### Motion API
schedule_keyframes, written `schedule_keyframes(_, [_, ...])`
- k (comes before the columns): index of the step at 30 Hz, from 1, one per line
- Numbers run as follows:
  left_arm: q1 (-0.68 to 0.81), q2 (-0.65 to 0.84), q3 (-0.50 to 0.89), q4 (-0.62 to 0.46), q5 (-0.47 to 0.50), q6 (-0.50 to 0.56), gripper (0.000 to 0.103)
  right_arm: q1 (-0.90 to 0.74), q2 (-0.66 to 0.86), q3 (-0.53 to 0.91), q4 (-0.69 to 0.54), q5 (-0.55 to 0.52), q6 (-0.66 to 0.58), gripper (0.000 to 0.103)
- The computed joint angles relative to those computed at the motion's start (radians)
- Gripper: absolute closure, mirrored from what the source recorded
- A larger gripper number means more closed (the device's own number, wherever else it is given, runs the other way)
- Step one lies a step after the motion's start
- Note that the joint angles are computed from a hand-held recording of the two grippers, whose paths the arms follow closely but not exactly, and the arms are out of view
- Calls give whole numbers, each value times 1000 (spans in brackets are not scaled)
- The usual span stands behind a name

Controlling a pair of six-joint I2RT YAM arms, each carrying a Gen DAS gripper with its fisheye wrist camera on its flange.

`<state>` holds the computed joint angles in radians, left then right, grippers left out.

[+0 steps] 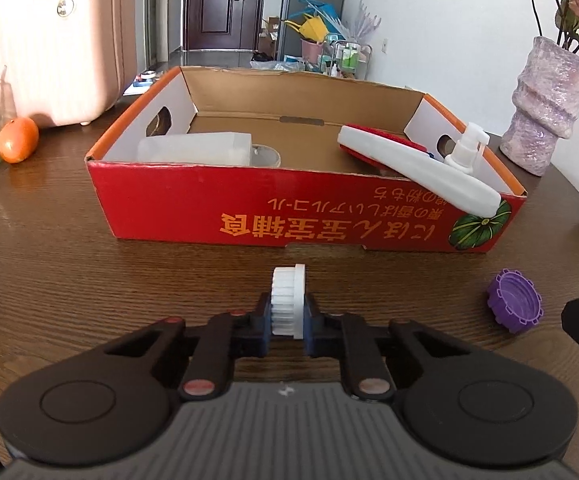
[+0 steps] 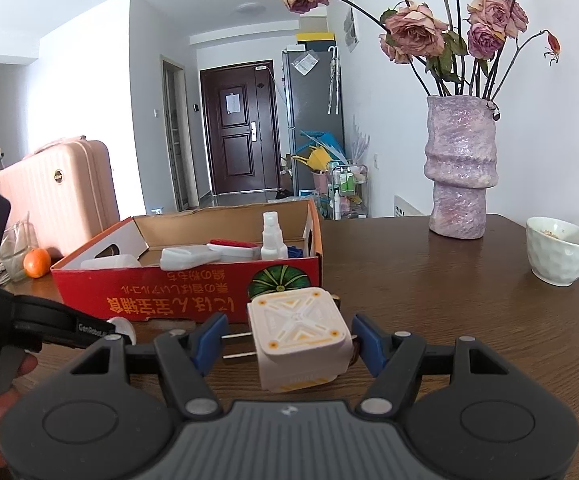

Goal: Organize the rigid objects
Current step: 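Carry the white cap and beige plug adapter over the red box with both tools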

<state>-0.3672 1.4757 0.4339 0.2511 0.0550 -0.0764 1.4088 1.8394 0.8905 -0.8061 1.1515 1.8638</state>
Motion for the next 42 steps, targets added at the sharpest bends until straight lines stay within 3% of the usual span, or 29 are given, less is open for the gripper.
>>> schedule_keyframes(10, [-2, -78, -46, 18, -16, 16, 88, 14, -2, 3, 13, 15, -22, 35])
schedule_keyframes(19, [23, -252, -112, -21, -8, 34, 88, 28, 4, 14, -6, 29, -7, 35])
schedule_keyframes(29, [56, -534, -196, -131, 16, 50, 88, 70, 18, 53, -97, 73, 84, 35])
schedule_keyframes(42, [28, -854, -259, -319, -83, -1, 88, 101, -26, 34, -12, 114, 19, 35])
